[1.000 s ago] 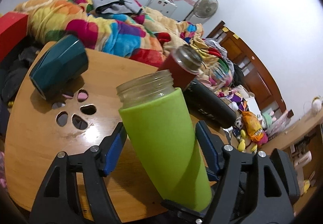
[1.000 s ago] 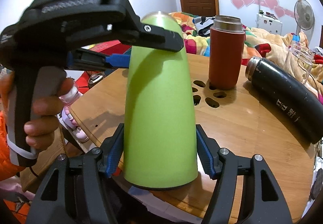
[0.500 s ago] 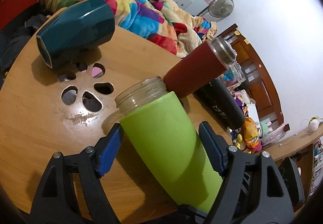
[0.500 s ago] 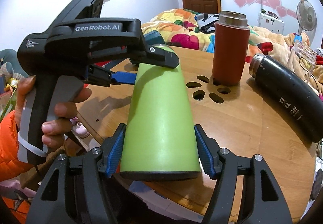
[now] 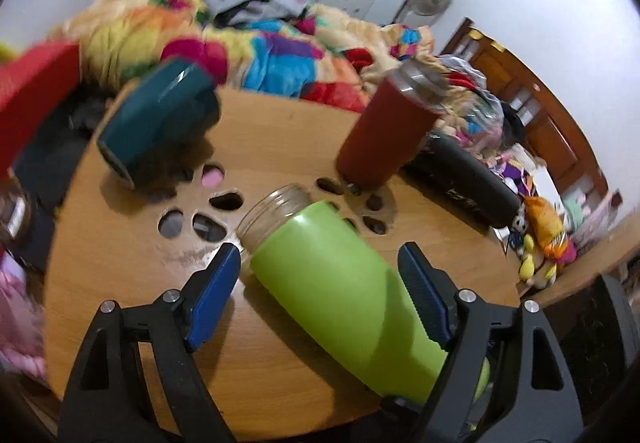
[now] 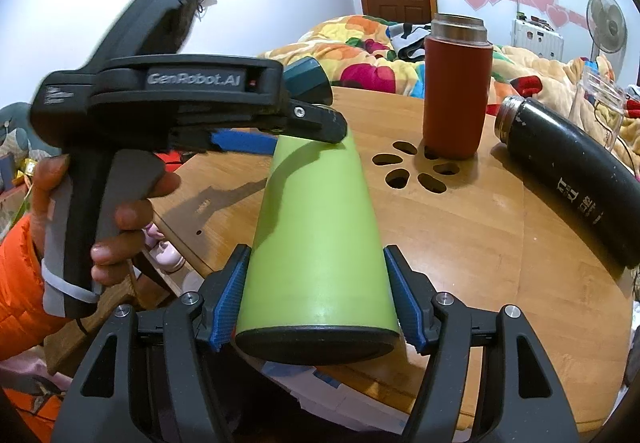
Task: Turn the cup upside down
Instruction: 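Rotate the green bottle with both tools until its black base faces up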
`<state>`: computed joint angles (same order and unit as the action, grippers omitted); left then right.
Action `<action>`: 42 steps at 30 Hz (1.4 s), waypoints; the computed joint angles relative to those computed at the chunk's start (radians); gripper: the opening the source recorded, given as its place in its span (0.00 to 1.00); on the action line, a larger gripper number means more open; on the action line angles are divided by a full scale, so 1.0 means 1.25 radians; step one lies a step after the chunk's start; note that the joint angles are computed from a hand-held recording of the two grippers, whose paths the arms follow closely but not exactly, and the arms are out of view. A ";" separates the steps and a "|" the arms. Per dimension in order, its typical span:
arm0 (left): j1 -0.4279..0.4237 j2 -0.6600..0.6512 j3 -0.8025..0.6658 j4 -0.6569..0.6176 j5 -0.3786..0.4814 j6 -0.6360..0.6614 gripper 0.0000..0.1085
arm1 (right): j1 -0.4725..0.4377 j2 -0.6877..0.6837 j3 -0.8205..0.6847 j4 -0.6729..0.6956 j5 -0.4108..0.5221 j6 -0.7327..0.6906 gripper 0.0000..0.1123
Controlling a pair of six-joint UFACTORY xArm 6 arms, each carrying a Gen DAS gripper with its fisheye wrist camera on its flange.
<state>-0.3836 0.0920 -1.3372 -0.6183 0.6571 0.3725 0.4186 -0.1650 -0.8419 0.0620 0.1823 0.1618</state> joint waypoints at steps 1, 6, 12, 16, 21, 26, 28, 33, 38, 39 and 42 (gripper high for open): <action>-0.005 -0.013 0.011 -0.010 -0.008 0.021 0.75 | 0.001 -0.001 0.002 0.000 -0.004 0.004 0.56; -0.042 -0.081 0.069 -0.030 -0.045 0.114 0.63 | 0.003 0.002 0.002 0.013 -0.006 0.011 0.56; -0.061 -0.061 0.064 0.104 -0.046 0.034 0.26 | -0.001 -0.007 0.000 -0.062 0.022 0.091 0.56; -0.056 -0.056 0.060 0.089 -0.034 0.042 0.21 | -0.004 -0.026 -0.001 -0.110 0.064 0.131 0.56; -0.055 -0.053 0.051 0.076 -0.026 0.047 0.21 | -0.012 -0.057 -0.002 -0.109 0.108 0.138 0.56; -0.065 -0.040 0.042 0.098 -0.043 0.040 0.21 | -0.023 -0.076 -0.003 -0.135 0.133 0.147 0.56; -0.067 -0.033 0.037 0.104 -0.046 0.035 0.21 | -0.025 -0.079 0.004 -0.135 0.128 0.146 0.56; -0.077 -0.028 0.041 0.128 -0.060 0.021 0.21 | -0.027 -0.082 0.030 -0.125 0.104 0.153 0.56; -0.085 -0.032 0.050 0.156 -0.081 0.013 0.21 | -0.027 -0.089 0.059 -0.144 0.071 0.191 0.56; -0.086 -0.030 0.047 0.157 -0.080 0.011 0.21 | -0.027 -0.092 0.062 -0.153 0.068 0.199 0.56; -0.086 -0.023 0.037 0.165 -0.073 0.002 0.21 | -0.027 -0.101 0.074 -0.215 0.064 0.263 0.57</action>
<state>-0.4916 0.0630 -1.2906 -0.4116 0.5661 0.3749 0.3844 -0.2908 -0.7496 -0.2066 0.2619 0.4907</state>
